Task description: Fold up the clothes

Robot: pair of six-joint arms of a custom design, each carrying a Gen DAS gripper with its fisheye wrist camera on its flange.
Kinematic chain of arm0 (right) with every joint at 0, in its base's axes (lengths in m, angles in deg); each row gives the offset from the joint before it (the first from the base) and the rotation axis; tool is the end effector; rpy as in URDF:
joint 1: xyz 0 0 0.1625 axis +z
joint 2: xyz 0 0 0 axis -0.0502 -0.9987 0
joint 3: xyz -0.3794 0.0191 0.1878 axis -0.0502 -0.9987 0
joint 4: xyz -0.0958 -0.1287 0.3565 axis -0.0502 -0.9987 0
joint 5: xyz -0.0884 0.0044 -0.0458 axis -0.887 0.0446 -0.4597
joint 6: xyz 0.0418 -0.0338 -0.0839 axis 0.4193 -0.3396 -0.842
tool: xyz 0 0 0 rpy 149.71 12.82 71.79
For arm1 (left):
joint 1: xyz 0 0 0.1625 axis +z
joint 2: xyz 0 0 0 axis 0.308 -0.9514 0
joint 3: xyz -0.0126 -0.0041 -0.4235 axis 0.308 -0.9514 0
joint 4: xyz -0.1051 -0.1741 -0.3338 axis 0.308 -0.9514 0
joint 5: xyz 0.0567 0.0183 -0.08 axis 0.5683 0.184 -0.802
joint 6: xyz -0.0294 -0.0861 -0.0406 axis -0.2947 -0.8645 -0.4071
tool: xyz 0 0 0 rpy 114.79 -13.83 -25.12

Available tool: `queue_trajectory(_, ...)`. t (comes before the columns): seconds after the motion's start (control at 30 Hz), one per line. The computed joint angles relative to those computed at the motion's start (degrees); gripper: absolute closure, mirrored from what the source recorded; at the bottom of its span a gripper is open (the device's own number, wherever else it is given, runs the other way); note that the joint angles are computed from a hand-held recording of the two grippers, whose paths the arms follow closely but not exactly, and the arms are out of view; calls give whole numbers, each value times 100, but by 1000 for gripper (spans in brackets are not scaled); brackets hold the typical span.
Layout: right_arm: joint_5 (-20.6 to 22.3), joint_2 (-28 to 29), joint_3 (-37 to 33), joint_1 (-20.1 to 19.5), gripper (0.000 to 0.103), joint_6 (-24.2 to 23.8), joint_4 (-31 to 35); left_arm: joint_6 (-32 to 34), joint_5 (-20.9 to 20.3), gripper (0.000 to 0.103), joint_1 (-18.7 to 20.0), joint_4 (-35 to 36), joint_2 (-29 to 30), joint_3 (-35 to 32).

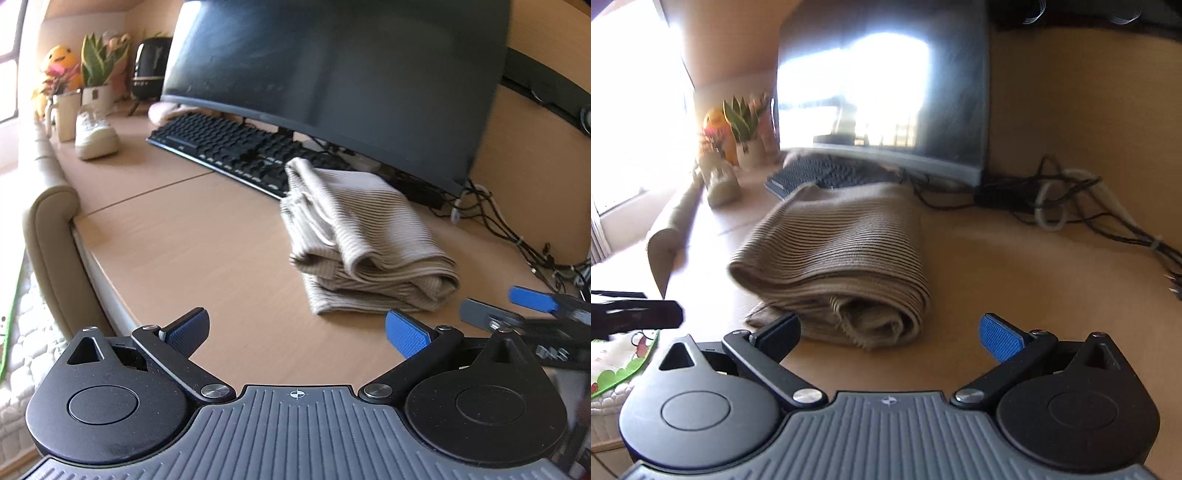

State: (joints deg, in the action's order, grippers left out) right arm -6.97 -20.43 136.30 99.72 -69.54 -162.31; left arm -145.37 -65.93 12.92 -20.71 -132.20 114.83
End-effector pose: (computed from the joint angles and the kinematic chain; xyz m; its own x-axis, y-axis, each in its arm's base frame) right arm 0.2354 -0.6751 0.1756 -0.3497 -0.9151 0.2008 -0.9063 0.2761 -0.3201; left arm -0.3264 -0.4573 0.0834 -0.5577 -0.7569 -0.3407 0.1940 0.2803 -0.9401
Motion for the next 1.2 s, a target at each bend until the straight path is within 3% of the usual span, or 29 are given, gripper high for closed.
queue_trajectory(0.07, 135, -244, 251, -139, 0, -148, -151, -76, 20, 0, -25, 82, 165, -147)
queue_trajectory(0.17, 254, -524, 597, -350, 0, -295, -463, 378, -72, 0, -87, -540, 260, -136)
queue_trajectory(0.4, 642, -832, 918, -704, 0, -246, -729, 216, -230, 0, -188, -192, 800, -650)
queue_trajectory(0.93, 1084, -962, 1175, -810, 0, -869, -1073, -266, -434, 0, -235, 404, 1123, -1081)
queue_trajectory(1.2, 1070, -978, 1157, -815, 0, -833, -1026, -288, -625, 0, -233, 258, 1099, -1033)
